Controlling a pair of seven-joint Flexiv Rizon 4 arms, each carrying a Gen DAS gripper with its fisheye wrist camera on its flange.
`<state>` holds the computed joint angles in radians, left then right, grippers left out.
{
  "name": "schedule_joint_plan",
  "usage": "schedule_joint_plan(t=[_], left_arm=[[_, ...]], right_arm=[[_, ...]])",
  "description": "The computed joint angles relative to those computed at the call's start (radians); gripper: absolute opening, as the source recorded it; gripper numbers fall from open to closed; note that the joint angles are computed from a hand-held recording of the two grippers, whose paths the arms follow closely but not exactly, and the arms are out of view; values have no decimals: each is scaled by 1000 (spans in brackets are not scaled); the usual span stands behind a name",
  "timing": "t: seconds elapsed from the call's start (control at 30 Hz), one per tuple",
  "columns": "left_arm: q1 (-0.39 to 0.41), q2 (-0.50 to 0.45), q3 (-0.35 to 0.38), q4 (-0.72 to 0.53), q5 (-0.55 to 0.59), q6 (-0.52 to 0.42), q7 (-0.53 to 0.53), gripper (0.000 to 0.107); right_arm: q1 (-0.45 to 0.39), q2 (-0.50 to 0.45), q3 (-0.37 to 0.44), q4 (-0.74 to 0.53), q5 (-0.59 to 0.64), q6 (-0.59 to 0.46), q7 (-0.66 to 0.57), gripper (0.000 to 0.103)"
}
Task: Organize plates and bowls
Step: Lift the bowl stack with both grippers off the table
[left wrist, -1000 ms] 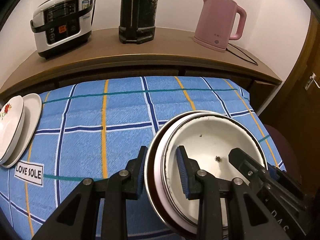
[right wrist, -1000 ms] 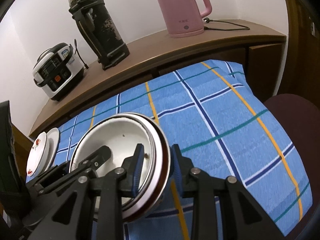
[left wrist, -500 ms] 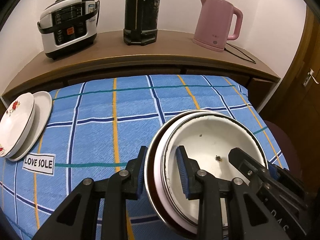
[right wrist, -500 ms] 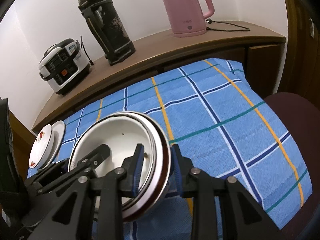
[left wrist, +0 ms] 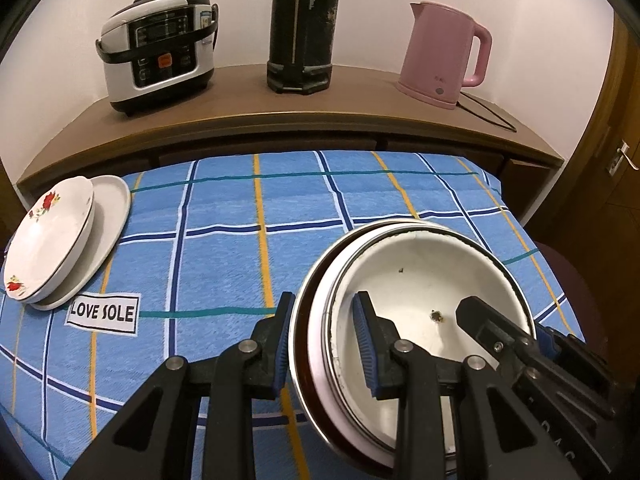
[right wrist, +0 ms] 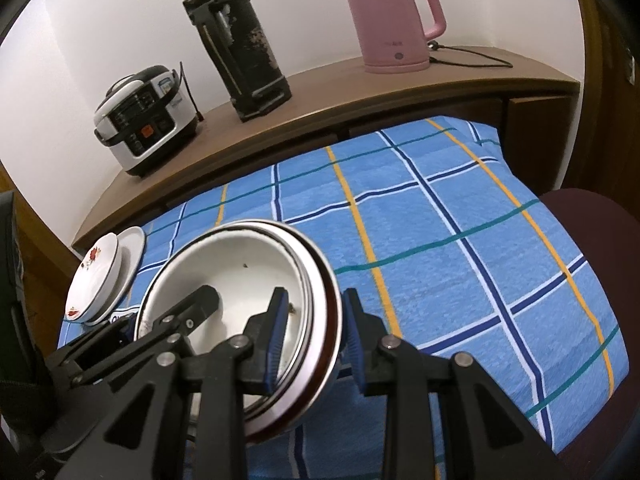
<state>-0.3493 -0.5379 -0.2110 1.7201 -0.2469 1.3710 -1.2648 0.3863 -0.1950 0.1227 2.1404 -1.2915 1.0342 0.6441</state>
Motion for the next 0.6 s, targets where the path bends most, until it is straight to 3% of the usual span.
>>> schedule_joint_plan(t=[0.6], left_arm=[[29, 39, 20, 58, 1, 20, -11, 32]], right_arm=[[43, -58, -10, -62, 6, 23, -25, 28]])
